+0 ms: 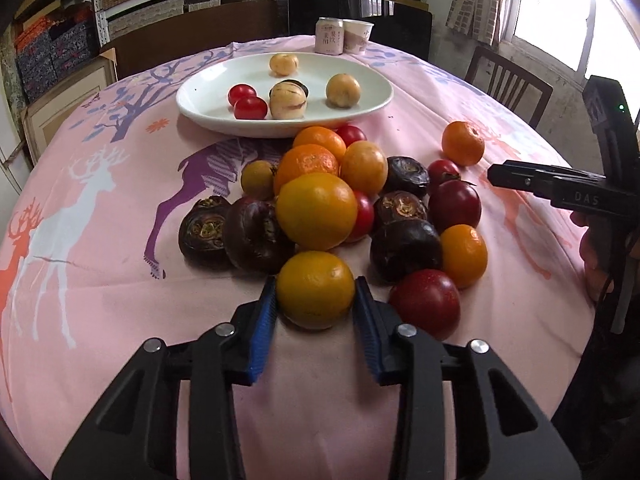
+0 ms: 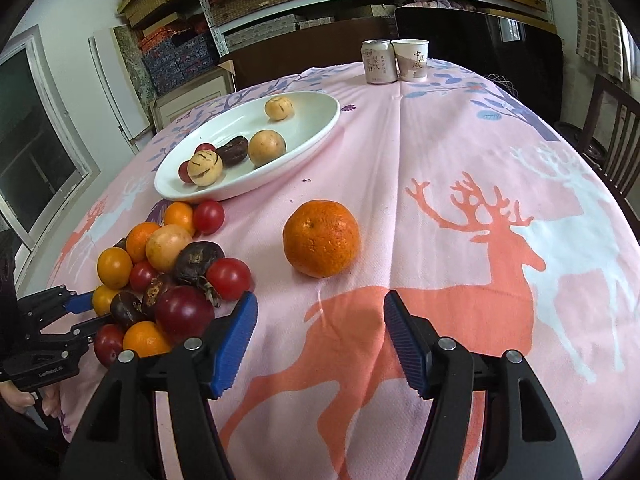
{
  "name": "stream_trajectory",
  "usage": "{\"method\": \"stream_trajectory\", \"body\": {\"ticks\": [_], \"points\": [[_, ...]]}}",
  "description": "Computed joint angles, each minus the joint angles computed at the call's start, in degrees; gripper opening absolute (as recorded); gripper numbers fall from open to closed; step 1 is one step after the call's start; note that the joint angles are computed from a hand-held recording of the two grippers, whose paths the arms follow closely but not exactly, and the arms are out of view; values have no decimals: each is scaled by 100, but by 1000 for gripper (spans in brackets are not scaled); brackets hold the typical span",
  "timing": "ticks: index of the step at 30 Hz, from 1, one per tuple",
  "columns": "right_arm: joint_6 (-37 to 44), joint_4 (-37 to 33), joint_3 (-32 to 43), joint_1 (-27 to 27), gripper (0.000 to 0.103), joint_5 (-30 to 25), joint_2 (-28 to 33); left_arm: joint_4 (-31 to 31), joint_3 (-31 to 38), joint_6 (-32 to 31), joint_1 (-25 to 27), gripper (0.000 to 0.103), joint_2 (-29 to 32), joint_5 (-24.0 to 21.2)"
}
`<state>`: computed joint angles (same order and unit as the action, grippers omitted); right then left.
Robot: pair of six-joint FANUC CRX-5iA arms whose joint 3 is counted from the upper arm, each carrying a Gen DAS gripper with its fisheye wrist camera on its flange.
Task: Organize fruits
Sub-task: 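Grasp a yellow tomato with the left tool while the right tool grasps a mandarin orange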
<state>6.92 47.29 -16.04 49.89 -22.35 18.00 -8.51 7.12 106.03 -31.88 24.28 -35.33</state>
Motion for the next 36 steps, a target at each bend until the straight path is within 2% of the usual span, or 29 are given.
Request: {"method": "stream_trajectory", "body": {"ticks": [3,7,10,12,16,17,20,22,26,29,33,36], "points": [[21,107,-7,16,66,1,9,302,-229,-199,78,36,-75,267],[93,257,-70,28,66,118,-22,-373,-397,603,-19,36,-296,662],[472,217,-97,102,66,275,-53,-465,-699,1087,81,36,-512,1097],[1359,-586,42,231,66,422,-69,-278,-827,1105,170,36,-565,1250],[3688,-2718,638,572,66,336,-52,-506,-723,1308,127,36,-553,1148],[4041,-2942,740,654,66,279,-45,-476,-737,1268,133,36,-563,1155],[3922,-2450,871,881,65,-2,83,-407,-778,1218,149,36,-581,1191],[3992,-2494,1024,934,61,-163,179,-410,-803,1217,148,36,-593,1215],[3357,-2132,1141,909,54,-447,322,-389,-918,1229,167,36,-658,1384],[3481,-2521,1331,827,52,-527,388,-224,-1014,1080,204,36,-687,1507],[3378,-2422,1527,819,52,-675,548,-199,-1024,1029,196,36,-687,1526],[3590,-2619,1677,826,50,-783,628,-161,-1036,1001,199,36,-686,1544]]}}
